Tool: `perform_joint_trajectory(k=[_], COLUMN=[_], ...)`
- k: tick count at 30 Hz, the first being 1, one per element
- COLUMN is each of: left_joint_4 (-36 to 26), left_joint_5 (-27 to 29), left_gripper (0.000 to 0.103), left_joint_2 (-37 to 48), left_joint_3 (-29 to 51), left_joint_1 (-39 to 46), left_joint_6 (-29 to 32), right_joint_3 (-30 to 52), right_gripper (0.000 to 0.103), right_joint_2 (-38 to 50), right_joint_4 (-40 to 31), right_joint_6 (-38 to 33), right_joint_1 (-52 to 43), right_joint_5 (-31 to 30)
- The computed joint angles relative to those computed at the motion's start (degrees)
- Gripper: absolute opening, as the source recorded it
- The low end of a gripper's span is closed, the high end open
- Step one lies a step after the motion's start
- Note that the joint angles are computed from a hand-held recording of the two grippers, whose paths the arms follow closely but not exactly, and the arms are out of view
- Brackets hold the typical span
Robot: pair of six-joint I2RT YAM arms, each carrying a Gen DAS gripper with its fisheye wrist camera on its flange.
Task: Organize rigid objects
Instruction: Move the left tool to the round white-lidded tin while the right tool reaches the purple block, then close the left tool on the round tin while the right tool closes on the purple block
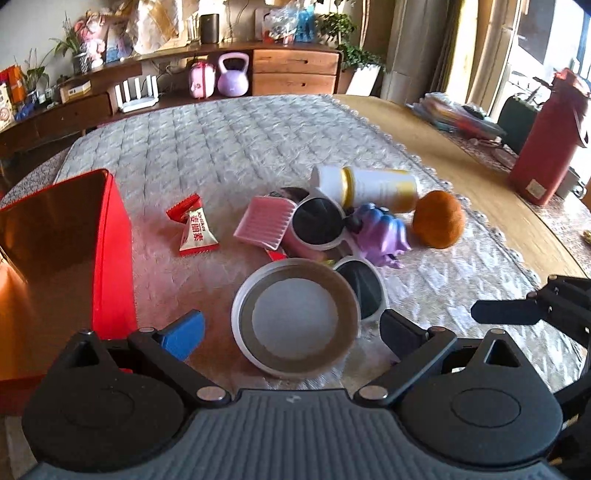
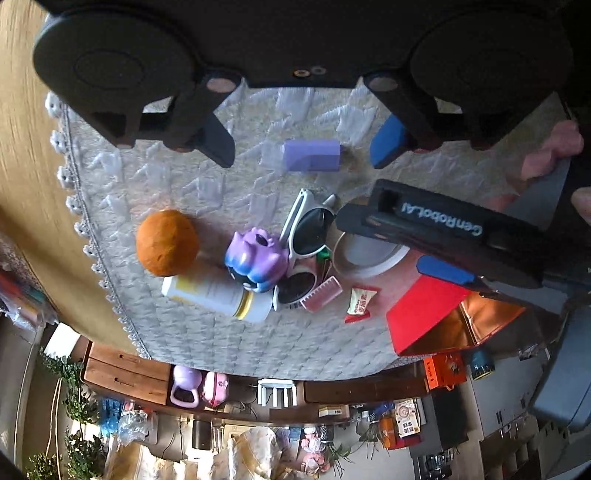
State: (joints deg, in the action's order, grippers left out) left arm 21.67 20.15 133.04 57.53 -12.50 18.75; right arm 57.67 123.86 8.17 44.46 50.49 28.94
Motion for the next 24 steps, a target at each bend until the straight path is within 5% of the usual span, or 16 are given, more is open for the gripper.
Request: perform_joint_trajectory(k=[10, 18, 24], left_joint_4=[1.13, 1.56, 2.37], left_joint_5=[0.01, -0.66, -1.36], left_gripper=[0.1, 0.077, 0.077], left_joint_2=[2.53, 2.65, 1.69], left_joint_3=[1.94, 1.93, 0.68], left_joint_1=[-0.75, -0.86, -0.69], left_joint_6=[-0.99, -1.4, -1.41], right_joint_3=[2.5, 4.97, 5.36], right_gripper=[0.059, 0.036, 0.035], right_joint_2=[3.45, 4.41, 3.97], right_joint_4=[0.49, -2.74, -4.41], right_joint_6=[0.42, 0.05, 1.13], right_joint_1=[-0.57, 0.2, 0.6], right_joint_5=[-0.76, 1.39, 1.96])
